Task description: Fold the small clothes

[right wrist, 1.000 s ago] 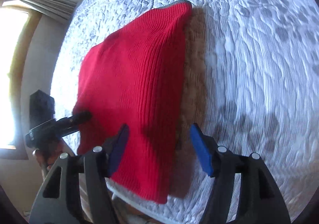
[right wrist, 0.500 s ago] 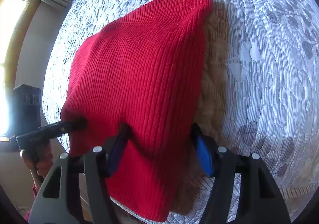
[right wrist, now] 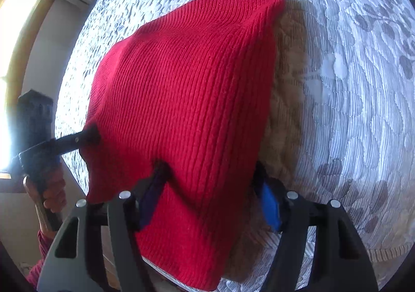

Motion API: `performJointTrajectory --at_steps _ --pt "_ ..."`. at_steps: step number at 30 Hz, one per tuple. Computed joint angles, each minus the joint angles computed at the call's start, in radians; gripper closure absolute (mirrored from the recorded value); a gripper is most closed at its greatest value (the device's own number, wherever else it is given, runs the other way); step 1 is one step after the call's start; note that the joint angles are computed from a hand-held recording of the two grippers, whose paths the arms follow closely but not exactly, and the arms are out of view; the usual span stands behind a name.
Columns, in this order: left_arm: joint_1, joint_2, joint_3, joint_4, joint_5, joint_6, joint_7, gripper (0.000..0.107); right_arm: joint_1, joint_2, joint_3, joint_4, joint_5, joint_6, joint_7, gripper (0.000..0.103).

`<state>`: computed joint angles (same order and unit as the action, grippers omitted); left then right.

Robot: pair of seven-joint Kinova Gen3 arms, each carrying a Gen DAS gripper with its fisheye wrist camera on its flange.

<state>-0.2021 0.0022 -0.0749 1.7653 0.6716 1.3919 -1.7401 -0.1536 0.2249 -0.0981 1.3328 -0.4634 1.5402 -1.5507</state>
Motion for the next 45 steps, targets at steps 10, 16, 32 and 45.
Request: performJointTrajectory --at_steps 10,16,32,45 --pt "-0.023 -0.038 -0.02 0.032 0.004 -0.011 -0.022 0.054 0.015 0.007 0.0 -0.002 -0.026 0.001 0.025 0.035" --pt "-0.001 0.01 -0.002 0.018 0.033 -0.042 -0.047 0.052 -0.001 0.016 -0.004 -0.014 -0.012 -0.006 0.011 0.033" --pt "0.008 -0.017 0.016 0.04 0.085 -0.095 -0.032 0.075 0.028 -0.012 0.007 -0.01 -0.037 -0.004 0.014 0.065" --pt "0.171 -0.028 0.103 -0.088 0.081 -0.144 0.122 0.077 0.116 -0.065 0.066 -0.18 0.011 0.175 0.078 0.068"
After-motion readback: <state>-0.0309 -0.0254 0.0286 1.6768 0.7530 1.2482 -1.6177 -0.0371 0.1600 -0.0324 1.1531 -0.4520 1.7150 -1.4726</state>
